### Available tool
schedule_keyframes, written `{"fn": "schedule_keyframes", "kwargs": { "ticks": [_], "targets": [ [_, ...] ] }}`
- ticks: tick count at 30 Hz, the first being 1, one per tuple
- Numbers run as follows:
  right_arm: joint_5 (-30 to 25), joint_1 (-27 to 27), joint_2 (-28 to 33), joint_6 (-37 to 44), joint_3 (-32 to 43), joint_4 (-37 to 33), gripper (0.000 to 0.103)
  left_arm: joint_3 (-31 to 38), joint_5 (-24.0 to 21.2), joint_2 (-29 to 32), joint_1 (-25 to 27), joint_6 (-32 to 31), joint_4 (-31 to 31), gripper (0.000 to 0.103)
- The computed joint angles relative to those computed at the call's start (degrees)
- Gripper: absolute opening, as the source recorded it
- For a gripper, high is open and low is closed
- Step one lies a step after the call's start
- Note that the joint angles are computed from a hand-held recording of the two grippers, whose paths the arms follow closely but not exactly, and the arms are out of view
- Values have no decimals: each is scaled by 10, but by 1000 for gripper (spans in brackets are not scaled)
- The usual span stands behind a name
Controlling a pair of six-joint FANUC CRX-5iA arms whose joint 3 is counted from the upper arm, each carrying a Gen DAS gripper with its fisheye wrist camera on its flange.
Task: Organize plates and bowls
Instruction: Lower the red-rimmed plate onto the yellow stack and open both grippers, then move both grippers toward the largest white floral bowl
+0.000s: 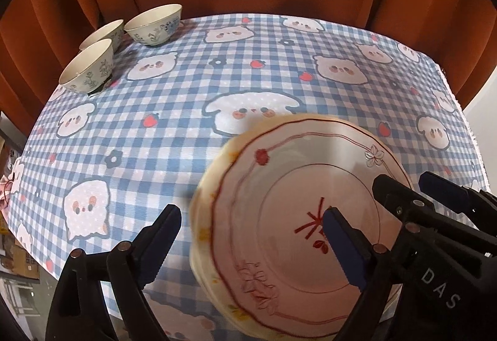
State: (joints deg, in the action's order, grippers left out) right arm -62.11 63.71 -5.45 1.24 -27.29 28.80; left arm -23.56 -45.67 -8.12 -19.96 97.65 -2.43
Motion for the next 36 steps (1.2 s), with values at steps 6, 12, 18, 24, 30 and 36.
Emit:
{"fn": "schedule_keyframes", "kwargs": {
  "ticks": [6,12,18,24,30,36],
  "targets": [
    [-16,14,30,-17,32,13,66,-34,23,-29,53,-93,48,93],
    [-35,27,89,-45,96,22,67,-69,30,-51,135,-243,127,91],
    [-69,36,175,-53,204,21,67,-90,16,-58,230,-394,209,91],
    [-78,39,257,-58,302,33,67,-97,22,-41,317,-534,273,90],
    [-85,34,340,-57,406,44,67,-76,20,4,368,-616,315,86],
    [-142,16,434,-3,559,23,67,-19,12,60,388,-625,315,84]
  ]
}}
